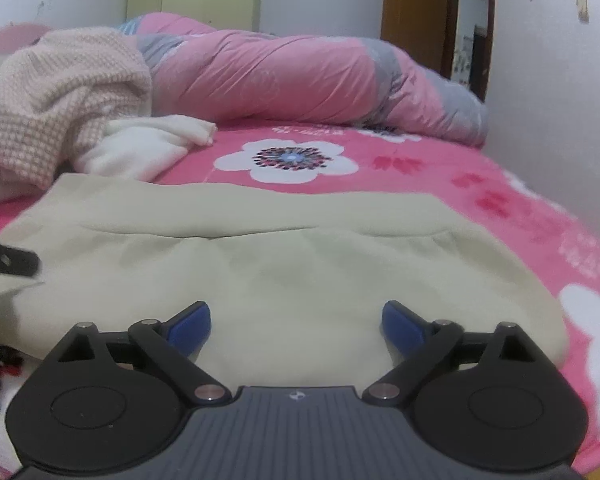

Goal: Fold clothes

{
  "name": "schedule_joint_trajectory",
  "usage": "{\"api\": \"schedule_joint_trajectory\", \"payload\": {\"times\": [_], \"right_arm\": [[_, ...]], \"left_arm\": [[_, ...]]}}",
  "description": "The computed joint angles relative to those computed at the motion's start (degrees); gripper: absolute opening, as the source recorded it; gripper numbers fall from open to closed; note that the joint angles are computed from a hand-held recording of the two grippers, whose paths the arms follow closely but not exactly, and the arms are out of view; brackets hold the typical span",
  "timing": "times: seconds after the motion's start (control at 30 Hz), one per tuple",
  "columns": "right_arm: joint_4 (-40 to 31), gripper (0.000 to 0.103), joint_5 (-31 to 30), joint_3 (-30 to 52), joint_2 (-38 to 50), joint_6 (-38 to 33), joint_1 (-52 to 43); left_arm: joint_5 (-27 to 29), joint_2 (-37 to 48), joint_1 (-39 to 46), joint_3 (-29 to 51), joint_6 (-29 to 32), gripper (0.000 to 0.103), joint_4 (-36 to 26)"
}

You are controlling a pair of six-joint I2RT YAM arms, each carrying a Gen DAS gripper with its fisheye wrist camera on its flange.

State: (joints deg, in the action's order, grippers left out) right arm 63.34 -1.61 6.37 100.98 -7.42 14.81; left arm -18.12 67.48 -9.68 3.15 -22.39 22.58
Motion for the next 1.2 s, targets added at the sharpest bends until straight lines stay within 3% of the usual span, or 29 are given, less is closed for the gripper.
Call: {"api": "schedule_joint_trajectory", "payload": {"times": [0.03,0.13,0.23,0.33,0.43,0.5,0.53,0.57,0.6,0.7,0.8,0.83,0.87,0.93,1.03,1.1,1.13,1.2], "right_arm": [[0.5,0.095,0.8,-0.8,-1.0,0.4,0.3],[4.1,0.091,-5.8,-4.2,-3.9,1.1,-3.8],[3.7,0.077,-14.8,-5.5,-7.3,-0.4,-7.9],[6.3,0.061,-17.4,-5.2,-3.9,-4.1,-7.7],[6.1,0.04,-19.8,-2.7,3.5,-6.3,-7.6],[10.4,0.04,-22.2,-1.8,10.7,-6.7,-9.1],[10.4,0.033,-22.5,-1.8,10.3,-6.4,-9.3],[7.9,0.016,-21.3,-2.1,7.0,-6.5,-9.3],[4.1,0.013,-22.9,-2.5,2.4,-6.9,-11.7],[-0.7,0.013,-27.1,-3.4,-6.1,-7.8,-19.7],[-1.6,0.014,-23.4,1.1,1.5,-12.9,-25.0],[-5.2,0.013,-27.4,4.0,4.5,-15.6,-28.2],[-6.8,0.013,-28.8,5.1,4.5,-16.6,-29.0],[-12.0,0.013,-24.5,4.9,-2.3,-19.5,-26.3],[-12.3,0.013,-27.0,4.8,-7.6,-14.2,-30.0],[-11.1,0.013,-25.0,7.6,-3.9,-11.3,-32.3],[-10.2,0.014,-21.6,10.0,1.2,-12.8,-32.4],[-13.4,0.013,-20.8,15.9,10.8,-16.8,-34.2]], "left_arm": [[-0.6,-2.0,-0.7,-0.1,0.2,0.103,-1.5],[-1.3,-7.6,-2.9,-0.6,0.6,0.103,-4.3],[0.3,-7.3,-4.4,-2.6,0.4,0.103,1.8],[2.4,2.0,-5.1,-1.7,-1.0,0.103,9.6],[0.8,16.0,-7.1,-0.4,-1.0,0.1,19.2],[-3.4,25.0,-10.1,0.3,0.6,0.1,25.9],[-6.1,26.9,-12.1,0.5,1.6,0.1,27.5],[-7.2,26.4,-12.9,0.8,2.0,0.1,26.2],[-6.9,25.0,-12.7,1.1,2.4,0.099,24.5],[-3.7,23.0,-9.8,1.5,2.8,0.099,22.0],[-4.6,24.6,-10.1,1.5,2.5,0.099,23.5],[-5.8,25.1,-11.1,1.6,1.7,0.099,23.6],[-6.7,25.4,-11.9,1.7,0.9,0.099,23.5],[-7.2,24.1,-12.4,2.1,-0.1,0.099,21.2],[-6.4,22.8,-11.7,1.7,-1.0,0.099,20.6],[-6.2,23.4,-11.5,1.2,-1.1,0.099,22.2],[-6.4,24.0,-11.5,1.1,-1.0,0.099,23.1],[-6.2,23.9,-11.3,1.0,-0.8,0.099,23.4]]}}
